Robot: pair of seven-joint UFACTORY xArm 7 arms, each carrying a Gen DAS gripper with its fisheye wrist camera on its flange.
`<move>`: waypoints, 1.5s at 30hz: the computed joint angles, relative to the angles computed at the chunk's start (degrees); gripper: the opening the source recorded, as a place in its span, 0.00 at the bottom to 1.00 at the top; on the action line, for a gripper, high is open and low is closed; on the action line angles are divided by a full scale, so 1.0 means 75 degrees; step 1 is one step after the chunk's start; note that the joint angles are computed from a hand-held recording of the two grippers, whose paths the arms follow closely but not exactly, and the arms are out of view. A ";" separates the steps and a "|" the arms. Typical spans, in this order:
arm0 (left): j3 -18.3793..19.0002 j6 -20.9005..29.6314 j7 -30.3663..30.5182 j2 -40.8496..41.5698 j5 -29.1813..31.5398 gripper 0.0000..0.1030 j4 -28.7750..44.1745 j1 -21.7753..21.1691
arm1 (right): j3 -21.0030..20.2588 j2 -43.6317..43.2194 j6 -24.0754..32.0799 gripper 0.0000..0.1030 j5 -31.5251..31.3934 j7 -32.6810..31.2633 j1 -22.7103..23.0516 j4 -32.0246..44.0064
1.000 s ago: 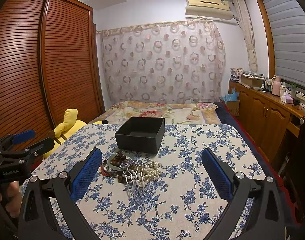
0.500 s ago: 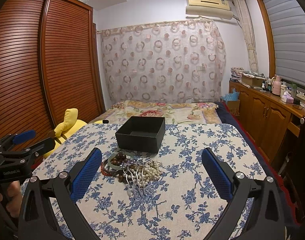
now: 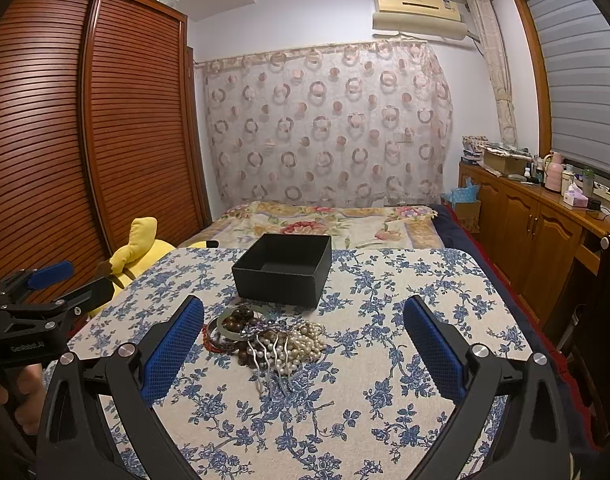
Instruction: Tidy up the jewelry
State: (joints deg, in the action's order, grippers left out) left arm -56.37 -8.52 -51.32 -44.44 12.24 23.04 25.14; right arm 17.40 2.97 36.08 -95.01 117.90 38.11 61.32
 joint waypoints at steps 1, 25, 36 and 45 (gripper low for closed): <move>0.0011 0.0000 0.0001 0.0004 0.0003 0.93 -0.0004 -0.0009 | -0.0001 0.0005 -0.0012 0.98 -0.0004 0.0009 -0.0001 0.0004; 0.0074 0.0067 -0.0002 -0.0015 0.0029 0.93 -0.0010 -0.0086 | 0.0001 0.0001 0.0005 0.98 -0.0008 0.0011 0.0007 0.0000; -0.0050 -0.0103 0.0035 0.0245 0.0065 0.93 -0.0113 0.0076 | 0.0081 0.0106 -0.0037 0.98 0.0384 -0.0406 0.0098 0.0227; -0.0514 -0.0591 0.0480 0.1044 -0.0063 0.93 -0.0054 0.0805 | -0.0253 0.0728 -0.0992 0.97 -0.0036 -0.0369 -0.0012 0.0506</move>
